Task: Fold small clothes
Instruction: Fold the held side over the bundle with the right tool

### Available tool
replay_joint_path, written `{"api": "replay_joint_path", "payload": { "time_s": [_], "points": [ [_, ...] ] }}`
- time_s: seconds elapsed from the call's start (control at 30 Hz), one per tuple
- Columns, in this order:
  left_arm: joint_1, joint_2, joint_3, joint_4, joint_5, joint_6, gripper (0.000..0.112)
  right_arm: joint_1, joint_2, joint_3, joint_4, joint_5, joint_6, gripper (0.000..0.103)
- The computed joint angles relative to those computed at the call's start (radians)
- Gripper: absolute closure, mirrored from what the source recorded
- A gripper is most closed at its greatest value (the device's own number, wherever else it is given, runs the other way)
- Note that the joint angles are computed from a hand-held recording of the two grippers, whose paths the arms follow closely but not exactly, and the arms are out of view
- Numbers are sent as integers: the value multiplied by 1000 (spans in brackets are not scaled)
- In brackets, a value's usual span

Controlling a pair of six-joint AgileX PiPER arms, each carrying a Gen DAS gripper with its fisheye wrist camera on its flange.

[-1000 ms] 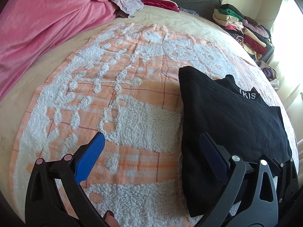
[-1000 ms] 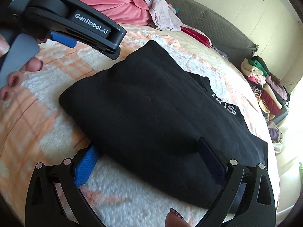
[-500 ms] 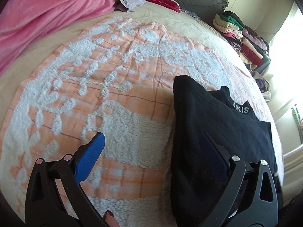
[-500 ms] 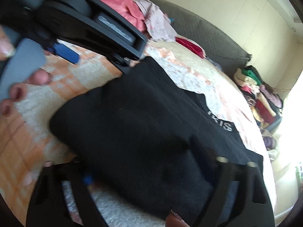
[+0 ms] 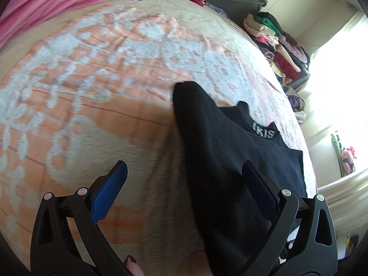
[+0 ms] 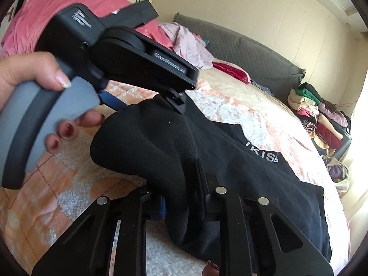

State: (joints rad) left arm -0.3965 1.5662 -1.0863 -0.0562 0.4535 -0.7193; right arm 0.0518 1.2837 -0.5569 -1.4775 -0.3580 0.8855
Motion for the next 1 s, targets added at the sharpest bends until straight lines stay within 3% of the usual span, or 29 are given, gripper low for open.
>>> {"api": "replay_joint_path", "payload": {
  "time_s": [0.1, 0.23, 0.3, 0.37, 0.43, 0.57, 0.67, 1.0],
  "points": [
    [5, 26, -15, -138, -25, 112, 19, -37, -15, 8, -12, -39, 20, 88],
    [-11, 51, -40, -211, -45, 170, 20, -92, -30, 13, -49, -96, 58, 89],
    [-38, 72, -75, -185, -34, 152, 28, -114, -33, 10, -65, -117, 75, 89],
    [-66, 88, -107, -146, -19, 124, 50, -140, -42, 14, -76, -140, 89, 89],
    [-83, 101, -127, -135, -15, 116, 62, -168, -39, 9, -89, -165, 106, 90],
    [-127, 117, -176, -13, 16, 22, 77, -224, -42, 6, -116, -216, 139, 90],
    [-155, 124, -211, 60, 40, -33, 81, -258, -50, 8, -126, -246, 153, 91],
    [-229, 156, -307, 229, 103, -171, 83, -374, -87, 15, -173, -341, 206, 92]
  ]
}}
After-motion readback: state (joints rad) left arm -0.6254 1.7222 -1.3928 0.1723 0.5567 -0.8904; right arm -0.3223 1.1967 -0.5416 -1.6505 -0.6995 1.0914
